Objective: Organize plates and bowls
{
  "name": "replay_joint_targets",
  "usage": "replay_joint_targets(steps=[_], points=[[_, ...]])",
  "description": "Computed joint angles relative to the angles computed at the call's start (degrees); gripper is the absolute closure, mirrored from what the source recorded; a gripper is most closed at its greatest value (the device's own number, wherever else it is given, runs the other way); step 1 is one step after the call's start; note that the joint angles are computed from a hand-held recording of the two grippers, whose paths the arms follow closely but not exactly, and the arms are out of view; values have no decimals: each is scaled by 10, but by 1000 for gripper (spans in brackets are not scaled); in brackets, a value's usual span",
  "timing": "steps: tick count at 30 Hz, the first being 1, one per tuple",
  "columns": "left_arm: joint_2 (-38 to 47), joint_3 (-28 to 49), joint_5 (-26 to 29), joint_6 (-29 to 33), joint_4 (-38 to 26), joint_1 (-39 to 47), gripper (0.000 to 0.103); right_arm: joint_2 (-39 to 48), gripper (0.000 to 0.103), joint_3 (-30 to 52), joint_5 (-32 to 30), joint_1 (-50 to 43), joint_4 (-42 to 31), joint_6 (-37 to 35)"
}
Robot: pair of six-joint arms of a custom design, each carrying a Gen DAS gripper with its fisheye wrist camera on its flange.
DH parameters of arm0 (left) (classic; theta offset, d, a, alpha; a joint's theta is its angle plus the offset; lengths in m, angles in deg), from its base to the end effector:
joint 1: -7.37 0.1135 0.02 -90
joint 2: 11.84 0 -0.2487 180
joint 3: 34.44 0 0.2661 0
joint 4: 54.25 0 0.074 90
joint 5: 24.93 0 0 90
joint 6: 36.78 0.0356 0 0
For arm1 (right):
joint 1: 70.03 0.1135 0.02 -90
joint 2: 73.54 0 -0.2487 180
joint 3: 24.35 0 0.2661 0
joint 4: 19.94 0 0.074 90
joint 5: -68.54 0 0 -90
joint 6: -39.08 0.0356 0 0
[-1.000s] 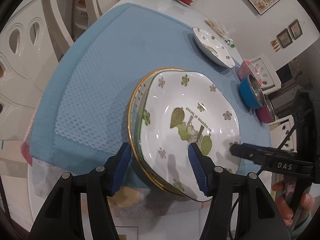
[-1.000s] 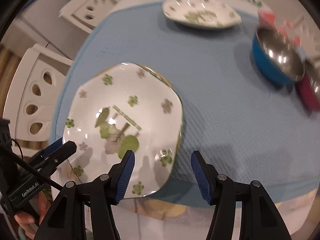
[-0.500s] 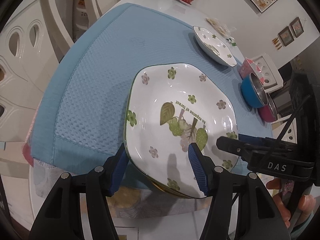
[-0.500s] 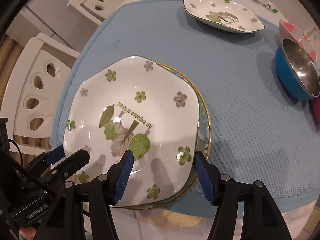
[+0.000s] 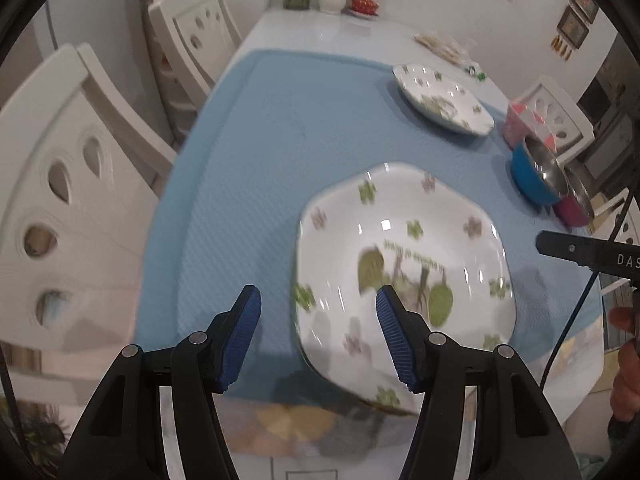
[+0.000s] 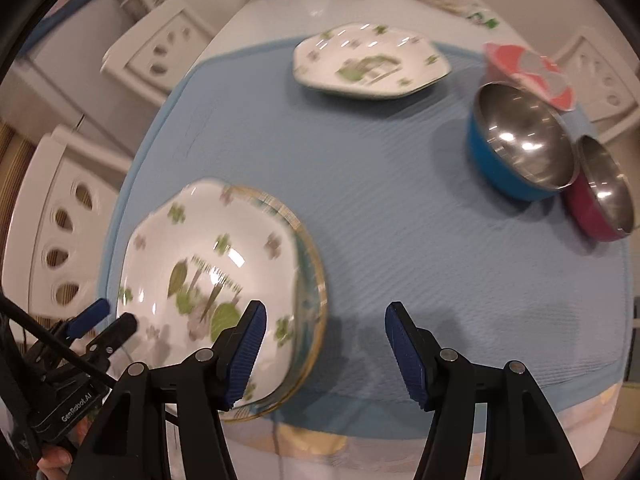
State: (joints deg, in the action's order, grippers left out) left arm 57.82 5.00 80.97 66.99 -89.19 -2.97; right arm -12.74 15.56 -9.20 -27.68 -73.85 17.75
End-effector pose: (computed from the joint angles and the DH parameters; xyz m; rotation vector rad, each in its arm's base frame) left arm 0.2038 -0.0471 0.1145 0.6402 2.6031 -0.3563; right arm 0.1350 0.1128 0.1307 0.6797 2.7300 0.1383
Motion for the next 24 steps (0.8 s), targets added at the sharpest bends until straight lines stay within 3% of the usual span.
replay_joint_targets(steps=[6,11,17,24], points=[[34,90,31,-18,7,-26,46,-84,43,-1,-13,-103,-30,-79],[125,190,52,-48,27,-87,44,-54,43,30,-48,-235,23,-161],[287,353,80,-83,21,-131,44,96,43,92,-168,-431,129,-260],[508,579,98,-140,-32,-154,44,306,43,222,-170,-521,149,-289]])
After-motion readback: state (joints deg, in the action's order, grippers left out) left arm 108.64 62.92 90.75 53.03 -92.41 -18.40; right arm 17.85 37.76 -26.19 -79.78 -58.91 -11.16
